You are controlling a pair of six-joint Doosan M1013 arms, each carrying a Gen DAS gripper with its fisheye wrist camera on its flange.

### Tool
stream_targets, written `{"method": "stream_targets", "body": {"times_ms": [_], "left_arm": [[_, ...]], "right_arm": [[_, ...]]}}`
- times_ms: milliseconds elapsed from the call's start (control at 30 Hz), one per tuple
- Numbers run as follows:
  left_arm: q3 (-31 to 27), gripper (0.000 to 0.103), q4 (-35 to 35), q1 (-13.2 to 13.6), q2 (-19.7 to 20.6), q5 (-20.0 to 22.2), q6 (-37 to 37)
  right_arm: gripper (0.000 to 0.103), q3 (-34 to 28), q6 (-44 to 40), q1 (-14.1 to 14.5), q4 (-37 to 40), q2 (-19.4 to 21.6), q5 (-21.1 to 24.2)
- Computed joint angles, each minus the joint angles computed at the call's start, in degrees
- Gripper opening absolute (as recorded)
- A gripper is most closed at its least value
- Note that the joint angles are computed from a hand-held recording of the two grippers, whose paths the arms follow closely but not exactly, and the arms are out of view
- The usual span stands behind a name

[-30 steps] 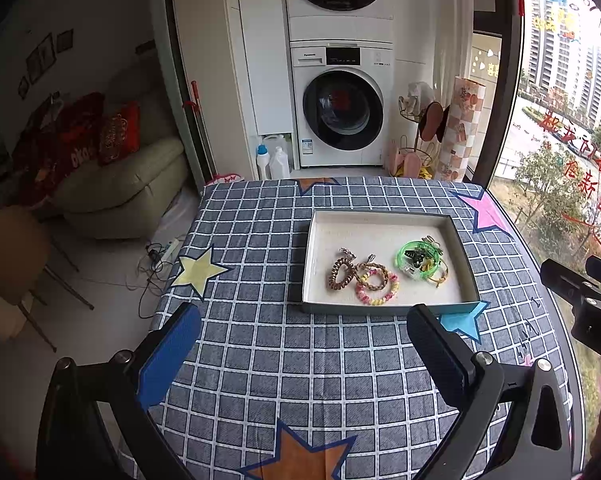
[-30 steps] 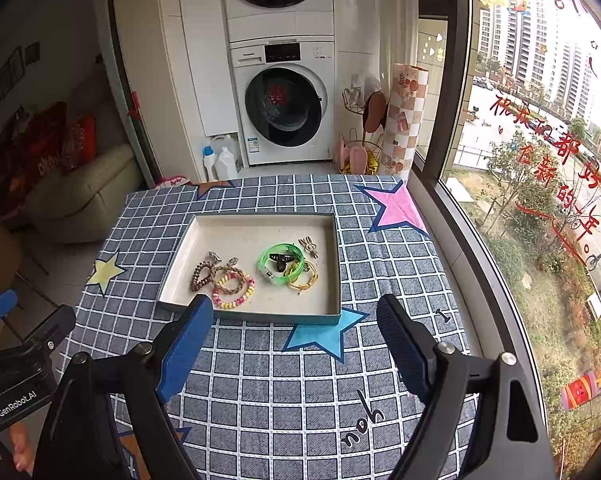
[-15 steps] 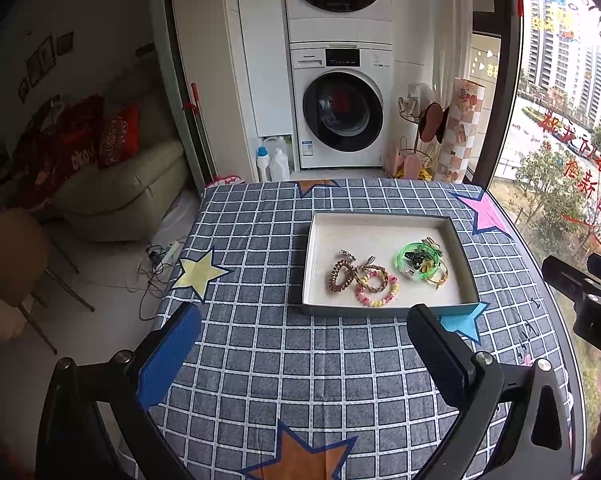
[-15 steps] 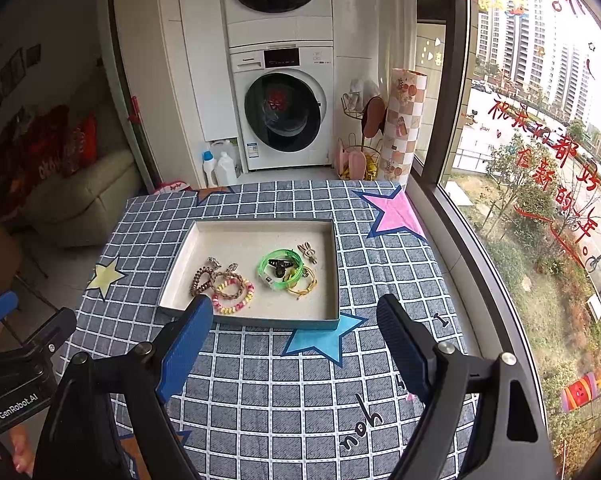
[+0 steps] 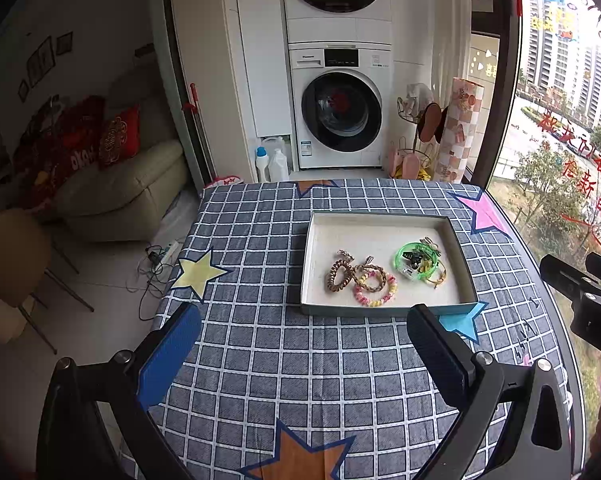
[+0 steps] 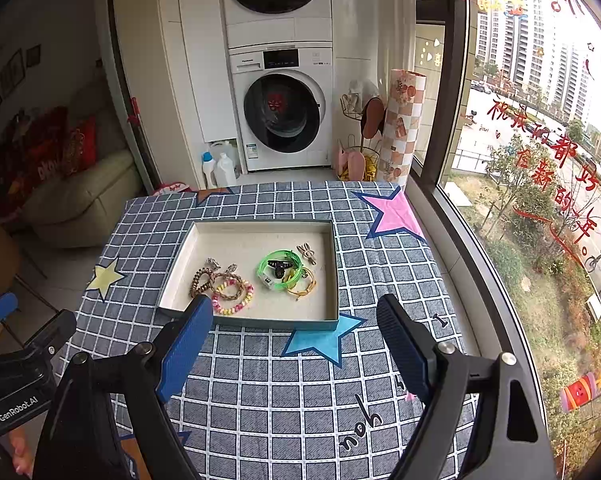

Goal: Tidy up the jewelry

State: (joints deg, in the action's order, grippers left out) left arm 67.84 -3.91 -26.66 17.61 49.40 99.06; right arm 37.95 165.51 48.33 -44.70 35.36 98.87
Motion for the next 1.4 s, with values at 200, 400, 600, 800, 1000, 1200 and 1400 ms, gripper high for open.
{"method": "stream_targets", "body": {"times_ms": [200, 400, 600, 800, 1000, 1200, 1400], "left_arm": [[0.1, 0.103, 0.2, -0.1, -0.1, -0.3, -0.3], [-0.2, 0.103, 0.0, -0.1, 0.0, -0.2, -0.3], [-0.5, 0.103, -0.1, -0.2, 0.2, 0.1, -0.2], [-0.6, 0.103, -0.1, -0.2, 0.2, 0.2, -0.2], [-0.5, 0.103, -0.2, -0.1, 0.2, 0.1, -0.1], [-0.6, 0.103, -0.3, -0.1, 0.2, 0.2, 0.0], [-0.6, 0.103, -0.3, -0.1, 0.3, 0.2, 0.1]], "right_arm": [[0.086, 0.1, 0.0, 0.0, -0.1, -0.1, -0.1], [0.086, -0.1, -0.1, 0.0, -0.2, 0.0, 0.2], [0.086, -0.3, 0.1, -0.1, -0.4, 0.1, 0.4], [0.086, -0.5, 0.0, -0.1, -0.5, 0.2, 0.6], [0.086, -0.6, 0.1, -0.1, -0.5, 0.3, 0.6], [0.086, -0.6, 0.1, -0.1, -0.5, 0.3, 0.6], [0.086, -0.6, 0.1, -0.1, -0.5, 0.3, 0.5]]}}
